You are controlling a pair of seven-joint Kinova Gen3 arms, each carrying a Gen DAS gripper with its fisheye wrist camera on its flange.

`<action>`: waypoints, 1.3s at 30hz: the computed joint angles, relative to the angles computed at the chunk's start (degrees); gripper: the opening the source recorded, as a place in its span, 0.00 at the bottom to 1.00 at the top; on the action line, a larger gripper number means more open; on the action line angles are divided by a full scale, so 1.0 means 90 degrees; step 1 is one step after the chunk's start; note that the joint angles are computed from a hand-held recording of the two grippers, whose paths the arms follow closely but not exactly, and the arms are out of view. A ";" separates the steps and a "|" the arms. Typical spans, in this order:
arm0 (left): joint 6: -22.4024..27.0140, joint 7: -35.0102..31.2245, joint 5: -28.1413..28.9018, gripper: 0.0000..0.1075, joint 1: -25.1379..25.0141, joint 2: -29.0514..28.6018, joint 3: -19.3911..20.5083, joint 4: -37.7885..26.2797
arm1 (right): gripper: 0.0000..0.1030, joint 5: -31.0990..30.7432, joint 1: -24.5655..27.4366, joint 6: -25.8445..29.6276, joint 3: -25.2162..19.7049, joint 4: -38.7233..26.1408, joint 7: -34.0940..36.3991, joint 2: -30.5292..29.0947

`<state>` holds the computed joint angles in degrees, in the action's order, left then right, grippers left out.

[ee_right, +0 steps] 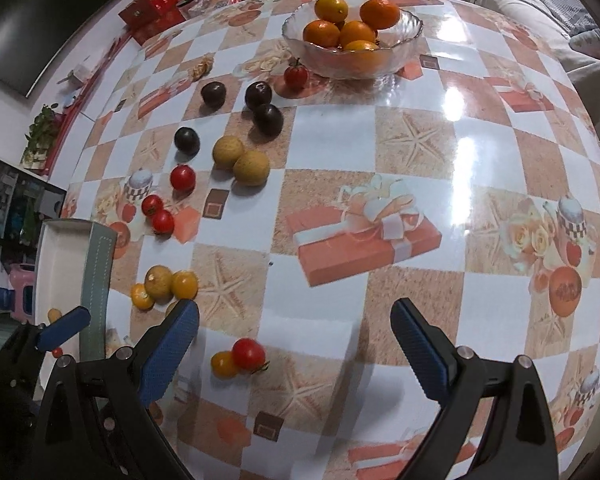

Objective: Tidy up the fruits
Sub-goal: 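Move both open grippers back over the fruit on the table, then grasp a tan round fruit with the right gripper while the left grasps an orange cherry tomato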

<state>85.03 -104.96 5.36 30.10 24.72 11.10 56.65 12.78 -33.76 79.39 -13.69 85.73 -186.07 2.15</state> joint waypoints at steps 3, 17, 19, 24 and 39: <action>-0.0151 0.0032 -0.0053 0.87 0.0038 0.0064 -0.0022 0.0040 | 0.95 -0.0045 0.0114 -0.0137 0.0069 0.0111 0.0201 -0.0054; -0.0300 -0.0233 -0.0203 0.76 0.0090 0.0266 -0.0042 0.0113 | 0.95 -0.0202 0.0454 -0.0662 0.0205 0.0298 0.0986 0.0000; -0.0335 -0.0240 -0.0240 0.76 0.0113 0.0310 -0.0051 0.0100 | 0.94 -0.0209 0.0493 -0.0718 0.0236 0.0319 0.1024 0.0019; -0.0257 -0.0272 -0.0269 0.63 0.0109 0.0467 -0.0062 0.0002 | 0.84 -0.0162 0.0597 -0.0826 0.0333 0.0252 0.1375 0.0207; -0.0232 -0.0356 -0.0215 0.28 0.0132 0.0575 -0.0067 -0.0234 | 0.29 0.0121 0.0506 -0.0794 0.0669 -0.0248 0.2186 0.0771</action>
